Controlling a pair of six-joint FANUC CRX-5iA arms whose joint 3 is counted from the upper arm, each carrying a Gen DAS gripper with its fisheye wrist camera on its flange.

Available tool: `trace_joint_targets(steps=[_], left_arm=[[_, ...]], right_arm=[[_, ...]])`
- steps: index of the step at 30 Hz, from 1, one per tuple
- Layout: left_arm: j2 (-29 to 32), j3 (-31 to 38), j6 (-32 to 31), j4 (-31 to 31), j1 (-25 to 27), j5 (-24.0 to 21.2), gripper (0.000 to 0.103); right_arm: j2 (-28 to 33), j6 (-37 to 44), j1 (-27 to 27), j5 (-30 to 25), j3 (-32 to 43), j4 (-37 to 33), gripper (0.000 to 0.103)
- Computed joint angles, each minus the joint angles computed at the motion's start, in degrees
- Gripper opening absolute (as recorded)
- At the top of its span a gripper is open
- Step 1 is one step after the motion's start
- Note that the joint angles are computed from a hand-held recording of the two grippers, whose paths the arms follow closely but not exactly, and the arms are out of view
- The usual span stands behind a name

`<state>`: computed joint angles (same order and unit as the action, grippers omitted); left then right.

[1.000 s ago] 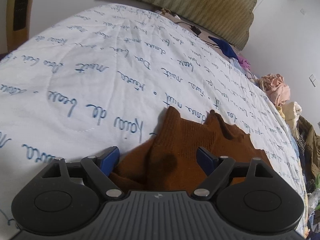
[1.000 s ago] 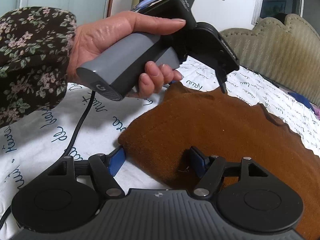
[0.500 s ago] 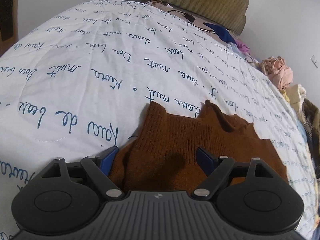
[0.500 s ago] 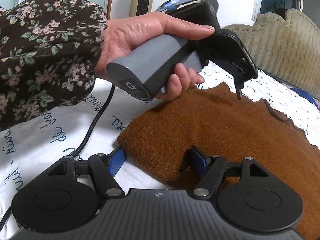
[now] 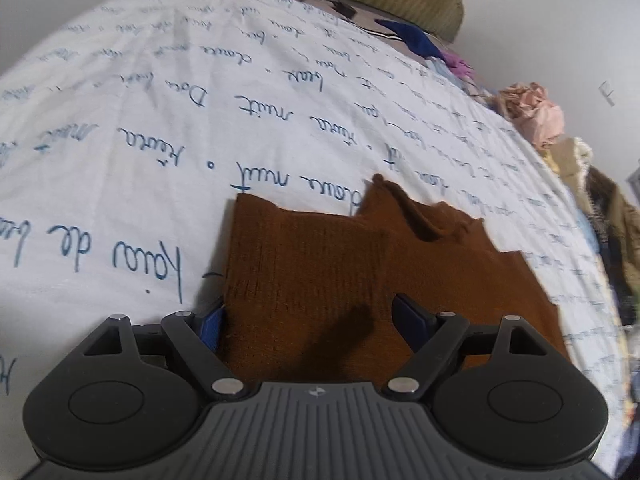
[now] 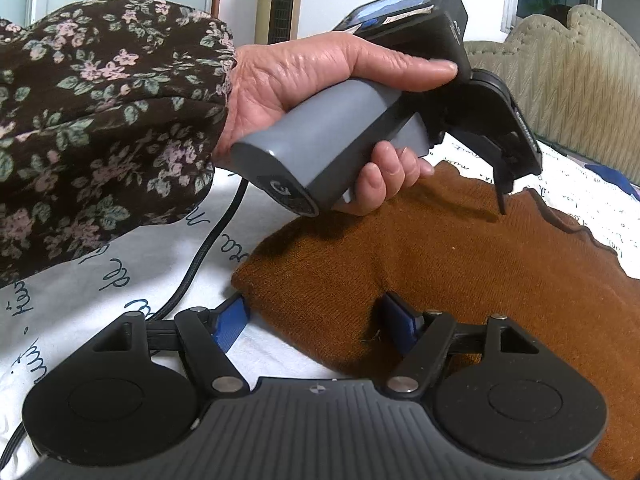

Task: Fold small clothes
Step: 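Move both grippers to the edge of the folded brown sweater, then close the left gripper on the sweater edge while the right gripper grasps it beside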

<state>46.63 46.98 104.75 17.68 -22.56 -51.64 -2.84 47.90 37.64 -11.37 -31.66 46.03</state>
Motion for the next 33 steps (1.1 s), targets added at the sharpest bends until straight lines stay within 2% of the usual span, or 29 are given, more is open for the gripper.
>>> trace_joint_targets(steps=[6, 9, 13, 16, 19, 22, 24, 25, 27, 30, 33], left_arm=[[-2.34, -12.39, -12.99, 22.39, 3.9, 5.49, 0.084], [-1.54, -13.06, -16.37, 28.12, 4.83, 3.89, 0.084], [0.84, -7.36, -15.22, 23.28, 4.27, 1.59, 0.084], [2.14, -4.65, -13.85, 20.86, 3.52, 2.14, 0.083], [3.04, -2.41, -11.76, 18.84, 3.25, 1.67, 0.083], [3.33, -0.56, -8.88, 15.5, 3.2, 0.63, 0.063], [3.06, -0.85, -8.05, 14.61, 3.48, 0.31, 0.041], [2.95, -1.03, -7.56, 14.35, 3.69, 0.04, 0.037], [1.98, -3.35, -7.35, 15.21, 4.19, 0.84, 0.023], [0.88, -6.13, -7.78, 16.39, 4.33, 2.73, 0.018], [1.2, -4.7, -7.33, 14.19, 3.82, 2.48, 0.015]], right_arm=[[0.25, 5.12, 0.33, -0.71, 1.47, -5.84, 0.074], [0.42, 7.46, 0.48, -1.07, 2.22, -8.48, 0.074], [0.89, 8.62, 0.5, -1.43, 3.03, -9.66, 0.076], [1.4, 2.79, 0.05, -0.71, 1.98, -2.84, 0.078], [1.51, 0.6, -0.28, -0.26, 1.56, -0.58, 0.074], [0.9, -8.84, -1.7, 1.67, -1.11, 9.37, 0.067], [0.6, -14.93, -3.0, 2.69, -2.41, 16.04, 0.059], [0.48, -17.66, -3.51, 3.16, -3.03, 19.05, 0.057], [0.34, -18.92, -3.72, 3.37, -3.41, 20.4, 0.054], [0.21, -20.01, -3.93, 3.32, -3.66, 21.93, 0.046], [0.22, -19.62, -3.5, 2.72, -3.45, 20.78, 0.039]])
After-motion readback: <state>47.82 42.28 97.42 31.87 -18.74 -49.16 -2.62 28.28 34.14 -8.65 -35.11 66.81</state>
